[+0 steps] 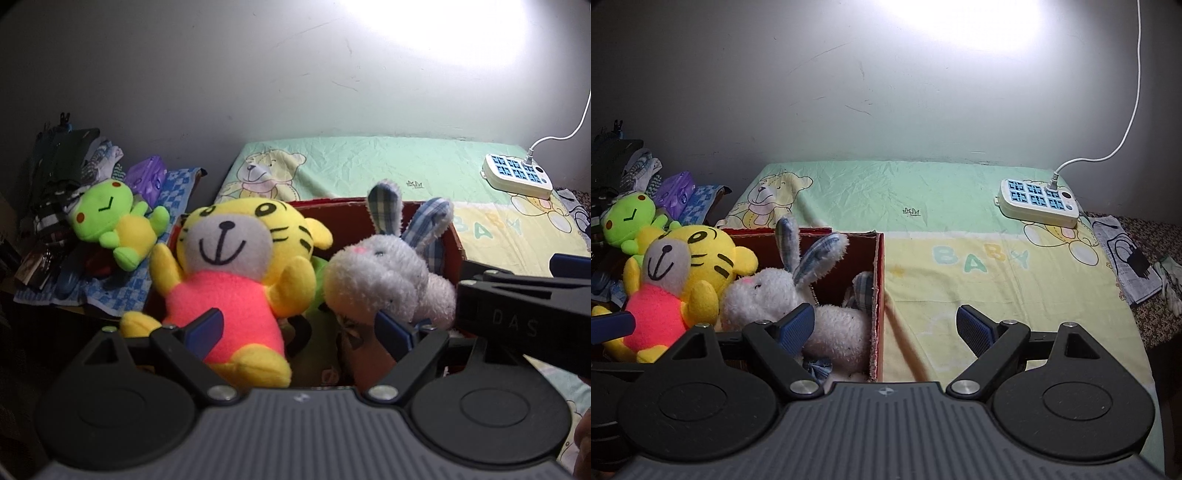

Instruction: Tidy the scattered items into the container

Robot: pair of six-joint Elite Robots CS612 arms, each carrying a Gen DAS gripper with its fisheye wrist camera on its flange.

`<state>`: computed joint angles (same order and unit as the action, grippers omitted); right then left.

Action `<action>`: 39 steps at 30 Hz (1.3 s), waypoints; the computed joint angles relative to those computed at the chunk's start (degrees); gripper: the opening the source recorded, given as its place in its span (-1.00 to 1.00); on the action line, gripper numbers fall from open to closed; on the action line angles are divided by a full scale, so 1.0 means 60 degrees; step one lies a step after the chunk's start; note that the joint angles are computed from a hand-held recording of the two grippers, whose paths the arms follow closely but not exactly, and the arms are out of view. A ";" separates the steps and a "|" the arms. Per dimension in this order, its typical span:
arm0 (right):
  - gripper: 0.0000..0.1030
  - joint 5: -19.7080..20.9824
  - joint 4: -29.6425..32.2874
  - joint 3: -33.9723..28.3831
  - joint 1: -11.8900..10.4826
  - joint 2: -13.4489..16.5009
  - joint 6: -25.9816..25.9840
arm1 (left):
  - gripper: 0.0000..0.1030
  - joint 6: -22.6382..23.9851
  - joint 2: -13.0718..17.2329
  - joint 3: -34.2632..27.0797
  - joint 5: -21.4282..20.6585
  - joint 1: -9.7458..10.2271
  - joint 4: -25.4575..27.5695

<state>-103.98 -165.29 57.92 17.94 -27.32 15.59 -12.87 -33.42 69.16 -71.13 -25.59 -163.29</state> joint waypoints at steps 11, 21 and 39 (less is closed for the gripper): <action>0.68 0.0590 -0.0158 -0.0054 0.0118 -0.0026 -0.0174 | 0.71 -0.0199 -0.0313 0.0534 -0.0116 0.0118 -0.0379; 0.67 0.0742 0.0013 -0.0353 0.0310 0.0065 0.0422 | 0.71 -0.0326 -0.0401 0.0530 -0.0845 0.0561 -0.0083; 0.50 0.0904 0.0094 -0.0644 0.0418 0.0246 0.1501 | 0.71 0.0300 -0.0226 0.0325 -0.0748 0.0742 -0.0146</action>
